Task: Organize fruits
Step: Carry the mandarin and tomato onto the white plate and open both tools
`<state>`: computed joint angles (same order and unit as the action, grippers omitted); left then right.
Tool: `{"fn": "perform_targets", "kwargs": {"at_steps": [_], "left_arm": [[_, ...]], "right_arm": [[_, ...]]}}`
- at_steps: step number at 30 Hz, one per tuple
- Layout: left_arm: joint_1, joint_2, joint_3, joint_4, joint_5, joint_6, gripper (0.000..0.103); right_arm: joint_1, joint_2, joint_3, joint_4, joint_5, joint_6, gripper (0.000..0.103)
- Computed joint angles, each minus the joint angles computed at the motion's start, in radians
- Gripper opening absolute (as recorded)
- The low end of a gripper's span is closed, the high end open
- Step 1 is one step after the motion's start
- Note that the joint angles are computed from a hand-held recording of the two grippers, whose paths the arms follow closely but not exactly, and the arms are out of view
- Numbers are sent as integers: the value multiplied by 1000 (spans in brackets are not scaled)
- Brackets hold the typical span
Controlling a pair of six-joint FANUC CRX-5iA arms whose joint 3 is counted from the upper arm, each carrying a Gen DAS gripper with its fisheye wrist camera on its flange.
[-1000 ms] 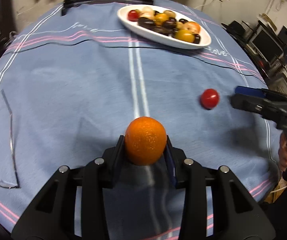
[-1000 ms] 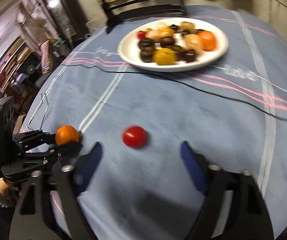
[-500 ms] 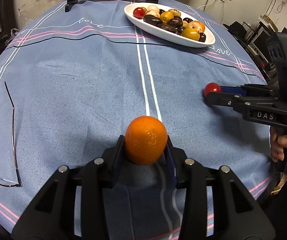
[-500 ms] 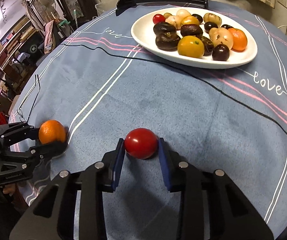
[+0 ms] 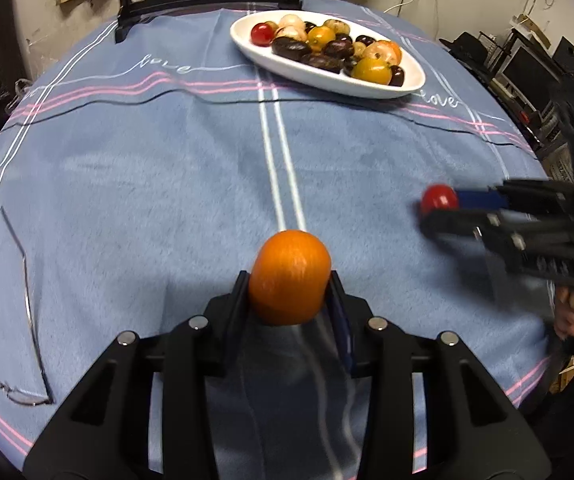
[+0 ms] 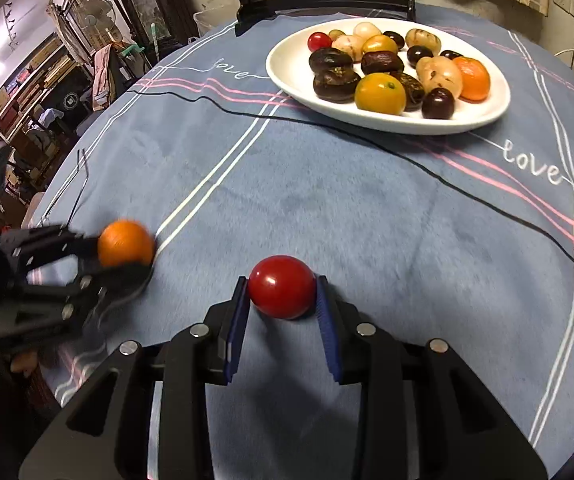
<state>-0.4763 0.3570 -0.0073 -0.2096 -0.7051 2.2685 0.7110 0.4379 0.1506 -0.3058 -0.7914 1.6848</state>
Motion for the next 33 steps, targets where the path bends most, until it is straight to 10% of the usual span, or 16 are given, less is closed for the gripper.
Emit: {"fn": "perform_targets", "kwargs": {"at_steps": [17, 33], "left_arm": [[-16, 126, 353, -8, -26, -256, 39], [55, 264, 696, -53, -141, -285, 39]], "right_arm": [[-29, -200, -144, 215, 231, -251, 34], [-105, -5, 253, 124, 220, -130, 34]]}}
